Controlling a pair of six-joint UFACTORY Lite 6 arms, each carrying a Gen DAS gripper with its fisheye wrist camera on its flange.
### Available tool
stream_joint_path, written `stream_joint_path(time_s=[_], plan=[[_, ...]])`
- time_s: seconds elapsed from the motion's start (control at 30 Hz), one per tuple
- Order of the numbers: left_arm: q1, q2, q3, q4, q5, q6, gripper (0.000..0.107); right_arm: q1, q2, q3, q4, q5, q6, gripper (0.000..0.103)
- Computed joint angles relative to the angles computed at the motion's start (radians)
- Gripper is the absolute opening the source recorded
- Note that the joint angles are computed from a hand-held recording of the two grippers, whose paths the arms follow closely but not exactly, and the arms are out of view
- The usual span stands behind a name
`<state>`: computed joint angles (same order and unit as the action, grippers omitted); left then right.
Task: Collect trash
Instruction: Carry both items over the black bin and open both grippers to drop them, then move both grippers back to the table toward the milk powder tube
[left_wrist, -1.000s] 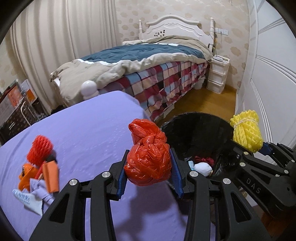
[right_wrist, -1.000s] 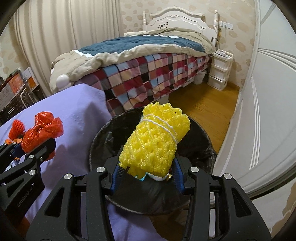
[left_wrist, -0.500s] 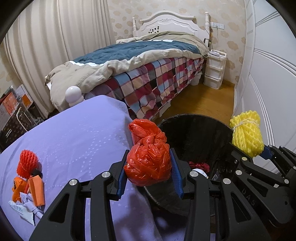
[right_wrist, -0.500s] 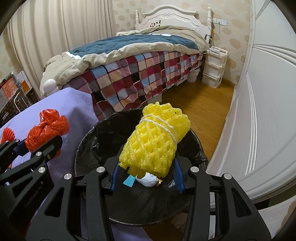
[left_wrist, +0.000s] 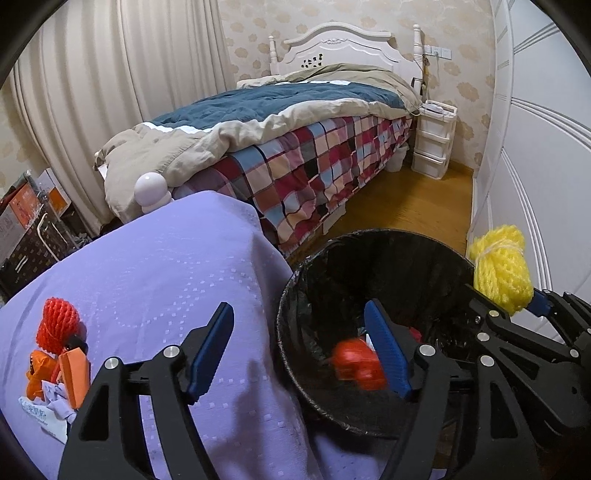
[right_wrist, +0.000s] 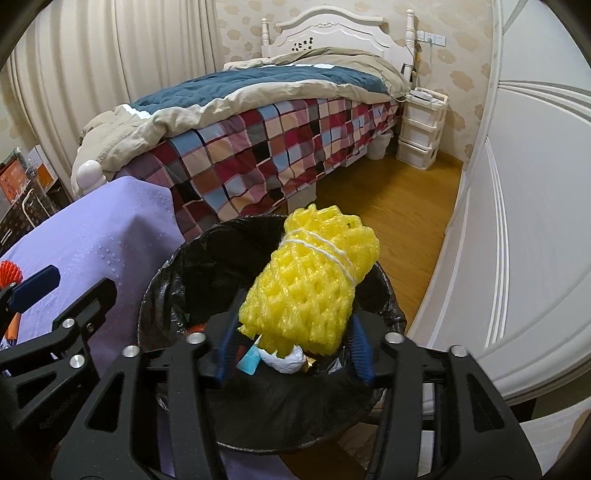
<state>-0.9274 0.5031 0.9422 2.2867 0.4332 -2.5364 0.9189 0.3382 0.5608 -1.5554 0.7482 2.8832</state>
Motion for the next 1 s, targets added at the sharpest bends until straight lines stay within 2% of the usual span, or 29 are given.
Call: stream_joint_path(time_s=[0.1,0.33,0.47,0.57,0.8,1.0], plan=[[-0.001,-0.023,-0.026,-0.026,0.017,0.017,0.075,0.013,-0.003,0.000,0.025,0.011,-0.009,0.056],[0.029,-0.106,-0.122,-0.009,0.029,-0.005,0.075,0.052,-0.021,0.007,0.089,0.027,-0.044,0.056],[0.058,-0.182,-0.220,0.008,0.051,-0.025,0.075,0.103,-0.014,0.041,0.142,0.044,-0.072,0.063],[0.097,-0.248,-0.314,0.042,0.070,-0.054,0.075,0.149,0.017,0.093,0.177,0.052,-0.098,0.063],[0.260,-0.405,-0.553,0.182,0.101,-0.148,0.075,0.231,0.160,0.318,0.202,0.029,-0.180,0.064],[0.550,-0.500,-0.688,0.426,0.086,-0.260,0.075,0.275,0.329,0.602,0.262,0.029,-0.381,0.064]])
